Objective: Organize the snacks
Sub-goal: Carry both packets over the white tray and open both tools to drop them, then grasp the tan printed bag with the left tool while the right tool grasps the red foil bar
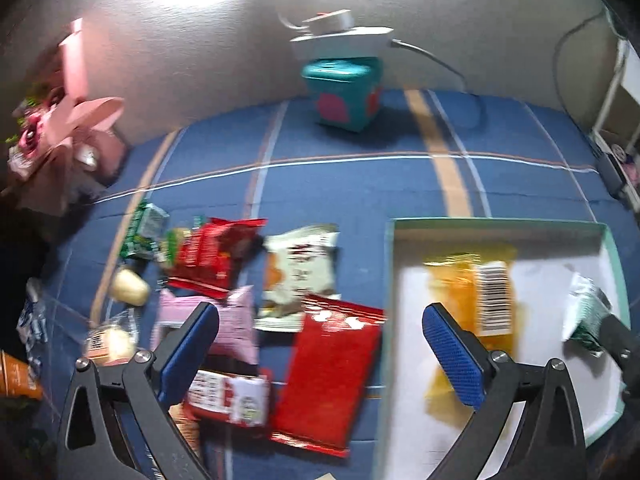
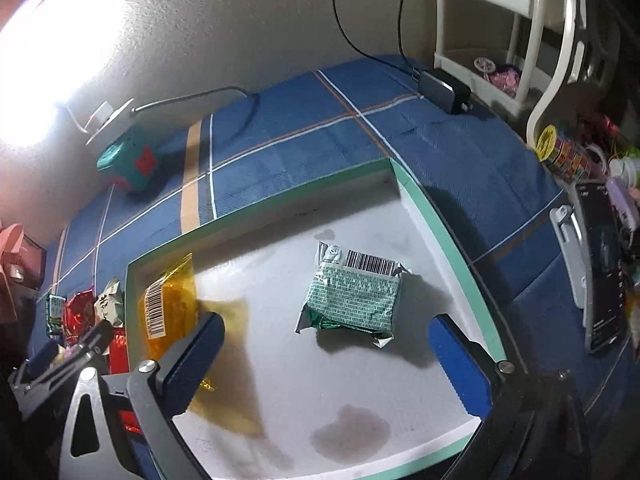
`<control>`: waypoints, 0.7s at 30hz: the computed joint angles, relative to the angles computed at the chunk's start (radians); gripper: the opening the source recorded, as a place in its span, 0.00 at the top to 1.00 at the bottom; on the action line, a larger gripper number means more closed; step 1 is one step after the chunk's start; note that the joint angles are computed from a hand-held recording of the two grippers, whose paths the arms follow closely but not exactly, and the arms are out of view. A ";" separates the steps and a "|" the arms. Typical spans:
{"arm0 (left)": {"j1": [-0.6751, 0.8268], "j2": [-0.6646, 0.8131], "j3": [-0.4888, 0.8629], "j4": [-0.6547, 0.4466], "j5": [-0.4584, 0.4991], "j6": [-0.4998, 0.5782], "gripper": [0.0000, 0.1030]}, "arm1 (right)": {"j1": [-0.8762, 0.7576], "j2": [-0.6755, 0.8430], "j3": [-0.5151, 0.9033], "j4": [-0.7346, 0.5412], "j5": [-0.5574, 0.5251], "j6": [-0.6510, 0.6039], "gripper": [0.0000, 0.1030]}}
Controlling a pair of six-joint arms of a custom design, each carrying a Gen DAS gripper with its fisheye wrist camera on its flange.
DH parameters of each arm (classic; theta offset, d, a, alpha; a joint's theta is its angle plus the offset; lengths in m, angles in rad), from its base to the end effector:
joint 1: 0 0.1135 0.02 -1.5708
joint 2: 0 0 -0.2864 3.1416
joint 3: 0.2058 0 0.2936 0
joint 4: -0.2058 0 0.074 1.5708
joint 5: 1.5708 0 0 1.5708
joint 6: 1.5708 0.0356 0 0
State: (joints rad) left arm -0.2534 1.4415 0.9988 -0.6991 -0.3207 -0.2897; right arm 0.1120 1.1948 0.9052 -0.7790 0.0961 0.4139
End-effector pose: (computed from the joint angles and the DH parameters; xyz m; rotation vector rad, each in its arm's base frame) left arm 0.3061 -0.0677 0.2306 -0.1406 2.6319 0.2565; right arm 0.2588 0.0257 0.2594 0.4279 2.5971 0.0533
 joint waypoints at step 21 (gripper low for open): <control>0.309 -0.333 -0.118 -0.136 0.034 0.247 0.01 | 0.278 -0.103 0.063 -0.131 0.056 0.130 0.00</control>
